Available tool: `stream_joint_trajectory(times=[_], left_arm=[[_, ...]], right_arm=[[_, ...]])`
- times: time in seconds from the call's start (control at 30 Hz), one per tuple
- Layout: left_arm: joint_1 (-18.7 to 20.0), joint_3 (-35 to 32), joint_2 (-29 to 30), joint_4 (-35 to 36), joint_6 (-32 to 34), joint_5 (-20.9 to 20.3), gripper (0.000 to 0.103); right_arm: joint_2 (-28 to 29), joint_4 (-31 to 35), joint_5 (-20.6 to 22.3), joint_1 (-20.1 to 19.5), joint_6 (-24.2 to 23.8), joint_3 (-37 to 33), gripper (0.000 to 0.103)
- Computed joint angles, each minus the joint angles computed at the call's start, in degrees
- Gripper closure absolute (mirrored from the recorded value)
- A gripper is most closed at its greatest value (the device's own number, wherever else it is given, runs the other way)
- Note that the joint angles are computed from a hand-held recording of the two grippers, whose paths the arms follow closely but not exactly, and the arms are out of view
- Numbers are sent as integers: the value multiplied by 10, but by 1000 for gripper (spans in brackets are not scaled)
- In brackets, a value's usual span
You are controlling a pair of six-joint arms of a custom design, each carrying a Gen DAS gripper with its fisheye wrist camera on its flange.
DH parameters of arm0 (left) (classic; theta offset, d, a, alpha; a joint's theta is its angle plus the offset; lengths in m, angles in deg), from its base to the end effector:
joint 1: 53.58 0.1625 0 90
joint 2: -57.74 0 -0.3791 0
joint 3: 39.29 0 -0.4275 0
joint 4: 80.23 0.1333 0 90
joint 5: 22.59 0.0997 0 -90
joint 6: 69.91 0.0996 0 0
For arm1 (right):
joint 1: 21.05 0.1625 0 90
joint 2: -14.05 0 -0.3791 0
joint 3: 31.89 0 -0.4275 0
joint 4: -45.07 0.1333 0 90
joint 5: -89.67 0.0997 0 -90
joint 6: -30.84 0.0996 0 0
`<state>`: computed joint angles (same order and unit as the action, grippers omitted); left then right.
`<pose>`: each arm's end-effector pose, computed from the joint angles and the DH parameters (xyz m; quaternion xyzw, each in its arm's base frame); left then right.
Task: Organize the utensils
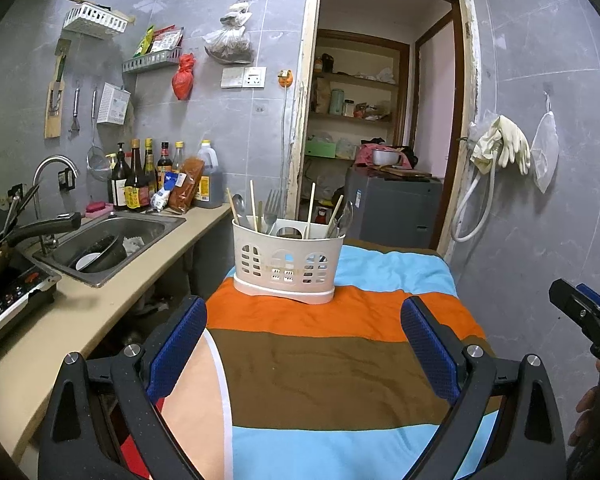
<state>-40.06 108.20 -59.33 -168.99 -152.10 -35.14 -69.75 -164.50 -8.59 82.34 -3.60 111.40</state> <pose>-0.2083 -0.2872 0.2129 0.1331 0.7581 -0.5521 0.3205 0.2068 -0.3549 0.2083 0.3171 -0.8039 0.4795 0.1525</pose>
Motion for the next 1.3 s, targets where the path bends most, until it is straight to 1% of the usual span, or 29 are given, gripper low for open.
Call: stream_joint_trajectory(times=[0.47,0.73,1.3], left_arm=[[8,2,2,-28,24,0,8],[12,3,6,-41,32,3,8],[15,5,2,-45,38,5,8]], right_arm=[[1,18,9,-10,-2,-9,0],[2,15,6,-7,-1,-8,0],[4,14,4,-5,1,-8,0]])
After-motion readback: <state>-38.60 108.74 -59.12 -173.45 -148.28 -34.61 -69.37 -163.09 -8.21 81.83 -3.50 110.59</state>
